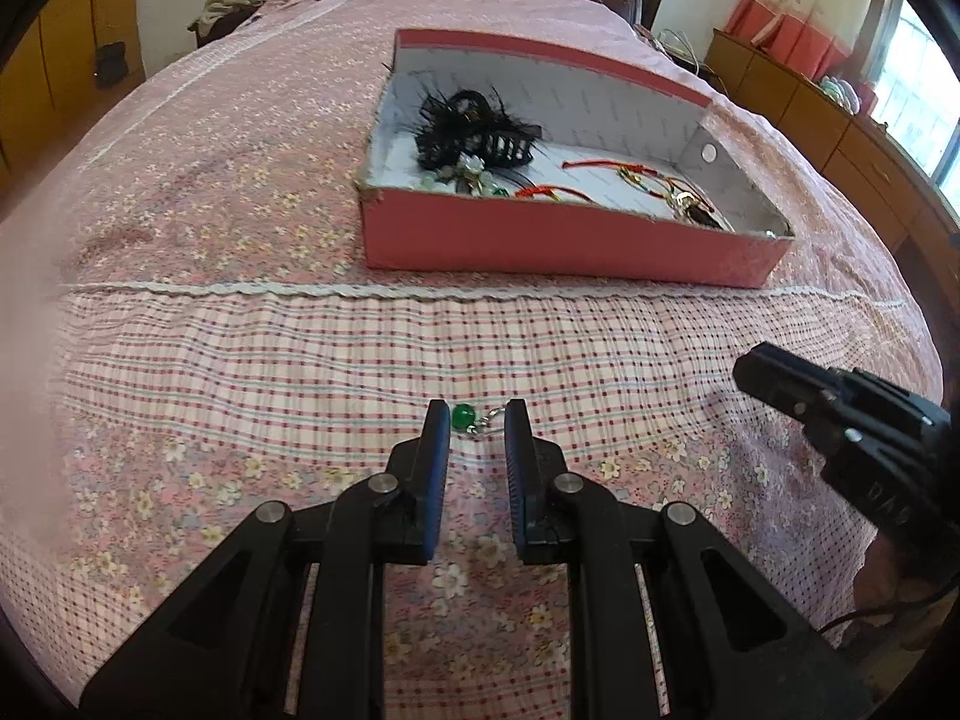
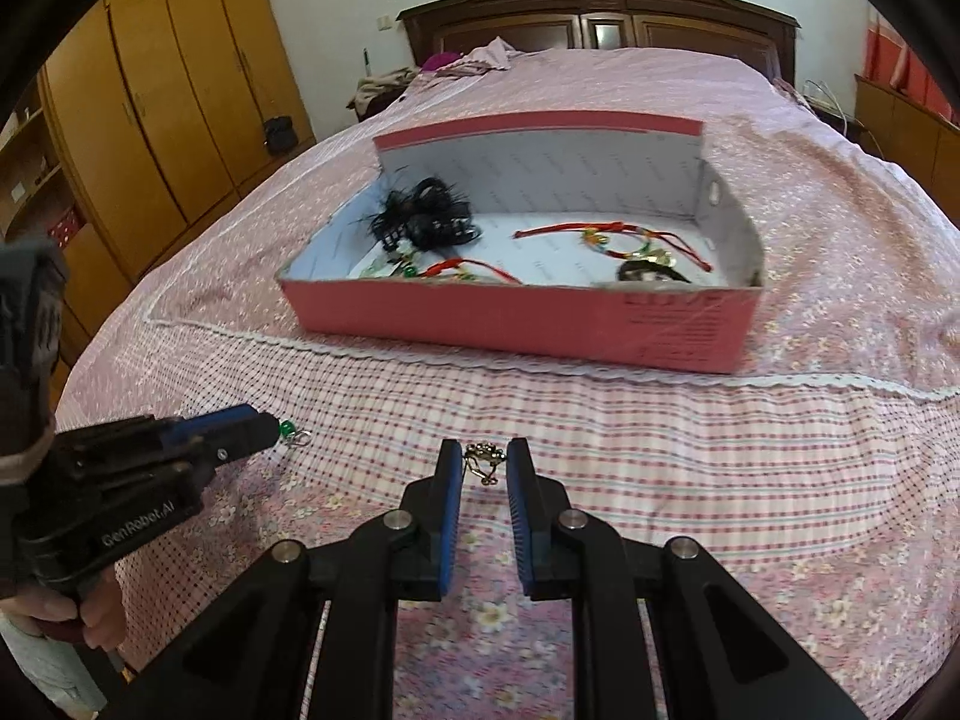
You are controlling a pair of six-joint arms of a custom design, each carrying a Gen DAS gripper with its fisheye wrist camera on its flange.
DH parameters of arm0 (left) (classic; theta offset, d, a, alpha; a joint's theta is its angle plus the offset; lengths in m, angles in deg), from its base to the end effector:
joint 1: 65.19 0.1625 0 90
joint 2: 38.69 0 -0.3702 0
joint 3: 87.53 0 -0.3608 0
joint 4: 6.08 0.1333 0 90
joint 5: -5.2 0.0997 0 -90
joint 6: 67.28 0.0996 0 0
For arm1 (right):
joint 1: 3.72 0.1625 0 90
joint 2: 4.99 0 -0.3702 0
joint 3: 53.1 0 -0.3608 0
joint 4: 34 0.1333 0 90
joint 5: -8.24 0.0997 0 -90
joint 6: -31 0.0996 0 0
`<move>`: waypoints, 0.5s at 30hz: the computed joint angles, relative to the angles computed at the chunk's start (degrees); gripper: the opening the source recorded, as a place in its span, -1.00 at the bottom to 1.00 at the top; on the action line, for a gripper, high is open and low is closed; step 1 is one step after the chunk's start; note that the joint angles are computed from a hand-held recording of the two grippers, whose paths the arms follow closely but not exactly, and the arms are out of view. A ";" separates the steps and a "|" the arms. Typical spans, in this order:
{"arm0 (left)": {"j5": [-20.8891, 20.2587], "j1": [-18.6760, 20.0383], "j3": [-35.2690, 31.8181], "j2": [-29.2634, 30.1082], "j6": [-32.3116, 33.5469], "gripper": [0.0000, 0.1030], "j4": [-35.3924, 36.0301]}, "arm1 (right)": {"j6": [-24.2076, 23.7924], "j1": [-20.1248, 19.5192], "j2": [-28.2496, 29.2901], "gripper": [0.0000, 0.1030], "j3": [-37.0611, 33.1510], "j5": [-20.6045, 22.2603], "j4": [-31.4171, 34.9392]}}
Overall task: Organize jewelry
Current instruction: 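Grasp the last green earring with the left tool while the right tool grasps the gold earring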
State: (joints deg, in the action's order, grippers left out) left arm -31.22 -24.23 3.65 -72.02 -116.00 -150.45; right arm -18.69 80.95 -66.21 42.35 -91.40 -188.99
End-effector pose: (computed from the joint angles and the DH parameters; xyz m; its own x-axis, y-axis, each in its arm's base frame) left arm -0.3111 -0.5527 -0.0046 -0.7989 -0.1748 -0.5755 0.2325 0.7927 -0.5636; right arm 0.0592 -0.6206 0.2506 -0.6908 -0.5380 0.4831 -0.6908 0.6884 -0.2211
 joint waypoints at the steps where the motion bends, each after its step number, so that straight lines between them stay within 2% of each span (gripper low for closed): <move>1: -0.29 0.14 -0.29 0.29 0.21 -0.80 0.11 | 0.17 -0.15 -0.10 -0.67 -0.23 0.07 0.32; 11: 0.07 1.13 -2.55 2.64 0.93 -0.81 1.63 | 0.57 -0.81 -0.59 -0.67 -0.66 1.02 1.12; 15: 0.50 1.48 -3.39 3.39 1.47 -0.88 1.39 | 0.73 -1.13 -0.79 -0.67 -0.98 1.53 1.73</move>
State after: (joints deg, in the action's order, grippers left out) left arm -30.72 -22.75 0.26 -68.63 -114.52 -149.07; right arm -17.96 79.82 -67.00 41.38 -89.87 -187.26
